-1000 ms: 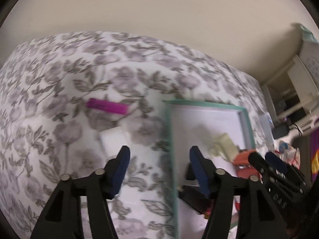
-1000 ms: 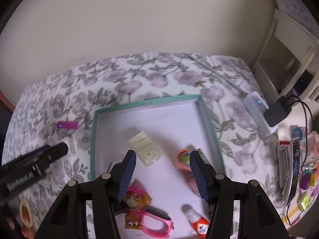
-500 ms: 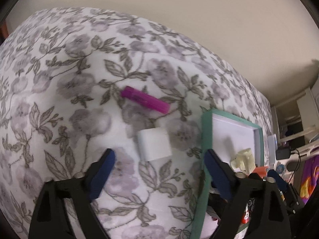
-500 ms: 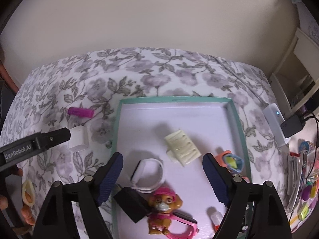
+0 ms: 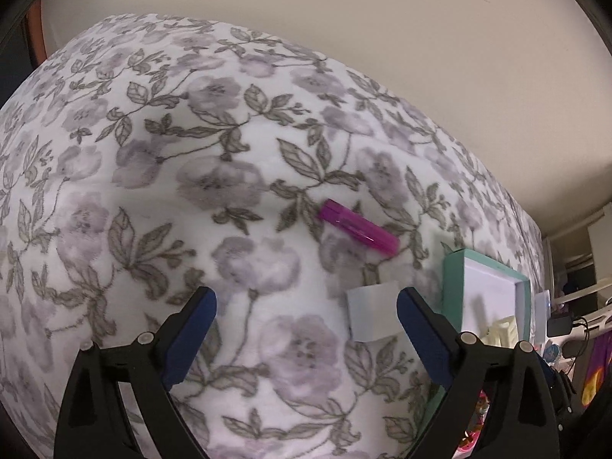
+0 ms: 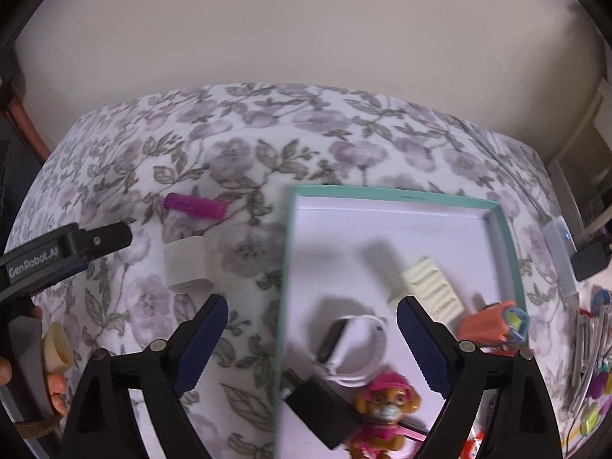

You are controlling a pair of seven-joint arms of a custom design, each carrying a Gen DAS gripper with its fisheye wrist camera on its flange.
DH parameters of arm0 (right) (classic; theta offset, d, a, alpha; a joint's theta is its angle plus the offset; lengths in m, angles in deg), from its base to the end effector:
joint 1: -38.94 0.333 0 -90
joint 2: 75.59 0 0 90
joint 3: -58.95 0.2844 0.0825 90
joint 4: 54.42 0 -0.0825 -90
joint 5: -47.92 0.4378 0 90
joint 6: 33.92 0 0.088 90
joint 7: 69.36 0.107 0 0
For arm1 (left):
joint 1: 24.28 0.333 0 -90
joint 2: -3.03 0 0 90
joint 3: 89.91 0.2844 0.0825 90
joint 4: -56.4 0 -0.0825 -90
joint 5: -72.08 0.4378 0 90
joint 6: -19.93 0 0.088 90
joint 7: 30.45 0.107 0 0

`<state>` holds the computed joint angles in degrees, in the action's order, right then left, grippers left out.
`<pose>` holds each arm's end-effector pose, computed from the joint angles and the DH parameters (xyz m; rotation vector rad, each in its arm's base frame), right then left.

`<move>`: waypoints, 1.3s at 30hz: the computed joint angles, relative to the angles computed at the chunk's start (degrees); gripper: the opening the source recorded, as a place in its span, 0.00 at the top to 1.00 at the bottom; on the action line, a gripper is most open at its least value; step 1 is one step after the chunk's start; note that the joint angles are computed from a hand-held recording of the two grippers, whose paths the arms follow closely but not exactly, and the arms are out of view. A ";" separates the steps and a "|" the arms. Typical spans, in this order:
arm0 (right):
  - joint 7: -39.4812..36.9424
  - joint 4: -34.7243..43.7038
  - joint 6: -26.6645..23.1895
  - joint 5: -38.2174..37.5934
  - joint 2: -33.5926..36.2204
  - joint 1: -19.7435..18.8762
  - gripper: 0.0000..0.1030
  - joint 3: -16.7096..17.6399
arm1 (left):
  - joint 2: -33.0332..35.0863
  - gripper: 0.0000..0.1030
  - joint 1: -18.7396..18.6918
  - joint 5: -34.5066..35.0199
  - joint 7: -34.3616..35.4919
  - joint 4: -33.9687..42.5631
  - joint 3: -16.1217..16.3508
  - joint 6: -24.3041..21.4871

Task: Organize rigid objects
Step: 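Withdraw both tools from the tray toward the pink lighter and white charger, then grasp the pink lighter with the left tool while the right tool grasps the white charger cube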

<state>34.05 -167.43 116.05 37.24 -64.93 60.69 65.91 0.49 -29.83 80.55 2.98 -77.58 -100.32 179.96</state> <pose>0.5865 0.3236 0.3669 -2.2810 1.5132 -0.3969 0.5565 -0.1662 0.3402 -2.5452 1.3740 -0.7046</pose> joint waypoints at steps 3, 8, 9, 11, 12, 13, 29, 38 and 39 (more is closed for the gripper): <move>0.33 0.70 1.05 -2.24 1.07 1.03 0.11 0.19 | -0.07 0.07 0.16 -2.04 1.43 -0.73 0.39 0.58; -2.18 2.09 2.48 -0.60 3.01 1.44 0.11 1.35 | 0.47 0.07 0.44 -3.12 3.10 -0.65 0.64 0.58; -2.15 2.31 2.71 -0.72 3.30 1.68 0.11 1.33 | 0.50 0.07 0.45 -3.20 3.34 -0.61 0.66 0.46; -1.92 2.98 3.27 -1.38 4.14 2.23 0.11 1.19 | 0.56 0.07 0.52 -3.18 3.63 -0.54 0.73 0.19; -1.62 3.55 3.20 -1.68 4.70 2.48 0.11 1.10 | 0.66 0.07 0.55 -3.13 3.84 -0.42 0.76 0.05; -1.73 3.95 3.22 -1.50 5.14 2.51 0.11 1.17 | 0.78 0.07 0.57 -3.03 4.05 -0.28 0.80 -0.08; -5.00 9.57 2.74 0.19 11.73 3.52 0.23 1.91 | 3.68 0.07 0.10 -2.89 5.25 2.40 1.47 -0.39; -7.37 10.28 4.10 4.24 13.14 1.97 0.38 3.56 | 5.37 0.07 -0.65 -1.14 4.30 4.04 2.30 -0.17; -8.18 10.46 3.98 5.03 13.32 1.68 0.42 3.97 | 5.55 0.07 -0.72 -0.90 4.00 4.18 2.42 0.02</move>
